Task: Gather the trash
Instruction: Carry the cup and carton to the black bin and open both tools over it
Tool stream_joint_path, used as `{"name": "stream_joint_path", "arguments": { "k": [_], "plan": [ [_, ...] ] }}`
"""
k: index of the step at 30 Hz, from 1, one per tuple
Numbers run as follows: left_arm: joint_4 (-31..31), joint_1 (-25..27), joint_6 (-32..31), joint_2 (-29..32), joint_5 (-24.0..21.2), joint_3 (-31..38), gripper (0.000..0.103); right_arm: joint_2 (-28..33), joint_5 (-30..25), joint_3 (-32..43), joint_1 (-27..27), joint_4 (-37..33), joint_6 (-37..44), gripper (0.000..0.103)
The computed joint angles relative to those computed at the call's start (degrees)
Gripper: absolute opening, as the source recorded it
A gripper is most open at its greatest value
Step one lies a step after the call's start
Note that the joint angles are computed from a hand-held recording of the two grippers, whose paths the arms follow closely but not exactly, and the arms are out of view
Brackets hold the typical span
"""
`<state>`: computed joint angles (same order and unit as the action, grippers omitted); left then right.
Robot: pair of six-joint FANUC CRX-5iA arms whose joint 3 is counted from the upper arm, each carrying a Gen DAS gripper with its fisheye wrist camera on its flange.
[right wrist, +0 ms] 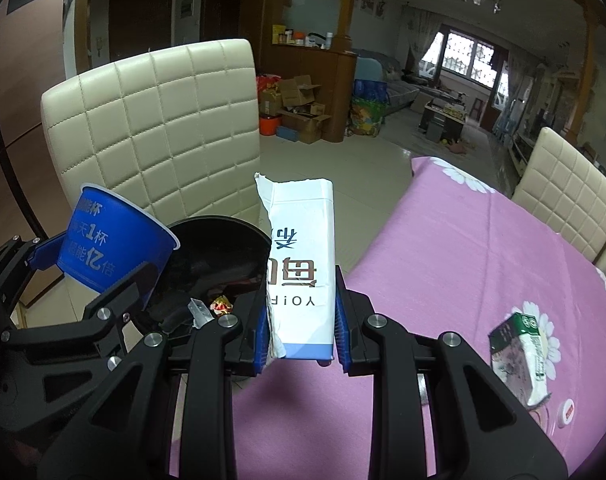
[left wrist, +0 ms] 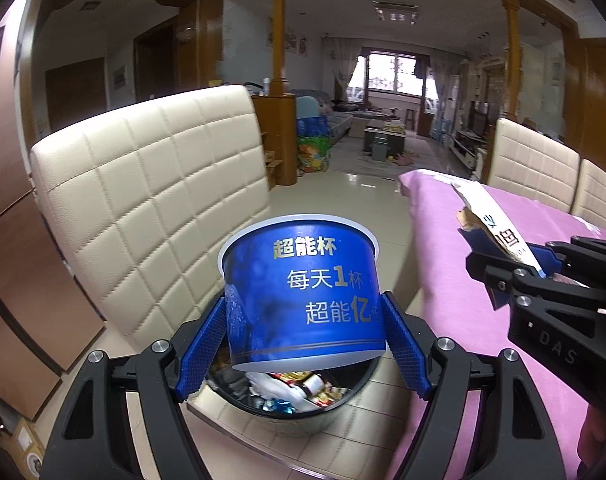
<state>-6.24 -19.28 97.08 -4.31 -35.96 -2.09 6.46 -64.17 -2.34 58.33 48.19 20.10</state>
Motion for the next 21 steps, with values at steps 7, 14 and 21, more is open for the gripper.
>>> {"name": "stream_joint_path", "arguments": {
  "k": [7,14,21],
  "plan": [
    [-0.1,2.9,1.3,1.8,-0.6,1.3,0.074,3.6,2.4,3.8,-1.8,-1.8,3.2,0.027],
    [-1.5,3.6,2.2,4.0,-1.1,3.6,0.074,5.6,4.6,5.8,-3.2,-2.3,4.1,0.027],
    [-1.1,3.3,2.2,5.3,-1.3,4.1,0.075,5.9,5.2,6.1,-4.7,-3.2,4.7,0.027]
  ]
}}
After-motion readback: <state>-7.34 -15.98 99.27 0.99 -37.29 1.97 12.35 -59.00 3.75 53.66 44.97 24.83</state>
